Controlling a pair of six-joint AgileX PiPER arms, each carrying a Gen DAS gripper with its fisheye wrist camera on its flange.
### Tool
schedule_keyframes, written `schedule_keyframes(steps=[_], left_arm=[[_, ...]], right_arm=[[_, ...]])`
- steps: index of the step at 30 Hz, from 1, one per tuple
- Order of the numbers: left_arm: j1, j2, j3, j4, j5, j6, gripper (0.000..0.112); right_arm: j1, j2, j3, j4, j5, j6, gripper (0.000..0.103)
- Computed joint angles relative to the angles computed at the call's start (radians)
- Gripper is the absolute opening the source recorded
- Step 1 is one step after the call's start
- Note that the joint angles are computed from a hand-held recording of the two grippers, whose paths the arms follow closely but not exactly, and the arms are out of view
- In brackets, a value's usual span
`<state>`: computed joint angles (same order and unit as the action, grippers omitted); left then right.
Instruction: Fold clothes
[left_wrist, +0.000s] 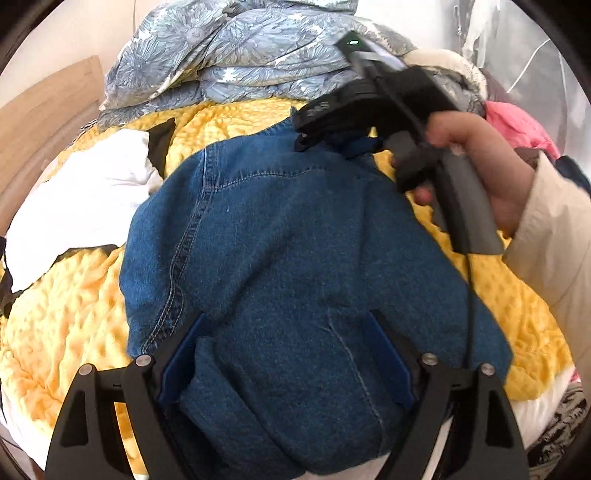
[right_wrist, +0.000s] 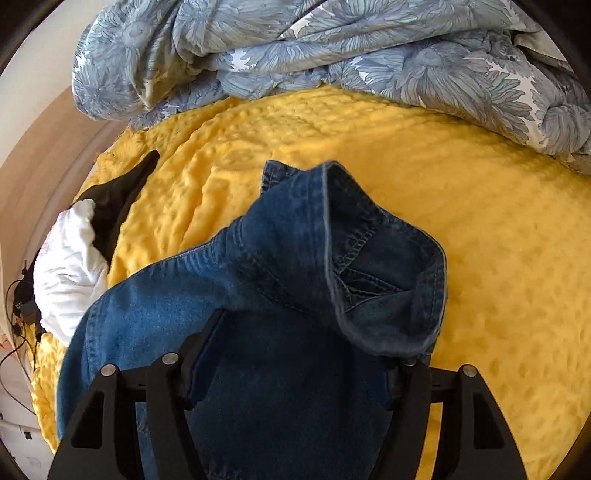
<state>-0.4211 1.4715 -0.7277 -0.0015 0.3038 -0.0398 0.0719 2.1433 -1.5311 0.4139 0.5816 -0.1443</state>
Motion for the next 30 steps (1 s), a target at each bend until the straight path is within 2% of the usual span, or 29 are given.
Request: schedule_keyframes(steps=[2,4,6,8,9,11,13,14,15,19,21,22,26,27,30], left_arm=[[0.063,-0.046,0.014,-0.198,-0.002,0.199,0.087],[0.131,-0.1,0.039,-0.381,-0.019,0.357,0.087],[0.187,-0.095,0.031,-0.477,0.01,0.434,0.087],[0.221,-0.036,-0.006,-0.457,0.08,0.401,0.087],[0.211,-0.014,-0.014,-0.417,0.09,0.361,0.087],[0.183,0.03,-0.031,-0.322,0.112,0.258,0.087],[0.17,-0.011,-0.004,-0.319,0.084,0.251,0.087],[0.187,-0.017,0.001,-0.377,0.067,0.307,0.087],[0.21,-0.047,0.019,-0.476,0.065,0.385,0.087],[0.335,-0.15,0.077,-0.875,0.145,0.603,0.087],[0.376,-0.176,0.126,-1.067,0.18,0.717,0.087],[0.369,-0.189,0.159,-1.118,0.167,0.739,0.087],[0.255,-0.282,0.25,-1.146,0.045,0.662,0.087],[0.22,-0.31,0.27,-1.126,0.008,0.618,0.087],[0.095,-0.431,0.354,-0.931,-0.126,0.334,0.087]], right_arm=[[-0.008,-0.098,0.104,0.024,-0.017,-0.037,0.069],[-0.033,-0.233,0.27,0.172,-0.057,-0.195,0.069],[-0.063,-0.347,0.41,0.31,-0.058,-0.346,0.069],[-0.078,-0.466,0.559,0.39,-0.049,-0.449,0.069],[-0.059,-0.507,0.616,0.37,-0.064,-0.443,0.07],[0.016,-0.541,0.672,0.216,-0.094,-0.328,0.07],[0.078,-0.542,0.722,0.149,-0.159,-0.3,0.07],[0.061,-0.551,0.721,0.176,-0.141,-0.321,0.07],[0.021,-0.561,0.713,0.243,-0.084,-0.383,0.07],[-0.279,-0.485,0.666,0.633,0.314,-0.672,0.071],[-0.394,-0.391,0.63,0.692,0.496,-0.723,0.072],[-0.42,-0.36,0.608,0.678,0.538,-0.713,0.072],[-0.46,-0.284,0.569,0.64,0.576,-0.685,0.072],[-0.461,-0.27,0.557,0.63,0.583,-0.681,0.072],[-0.462,-0.237,0.526,0.615,0.596,-0.685,0.072]])
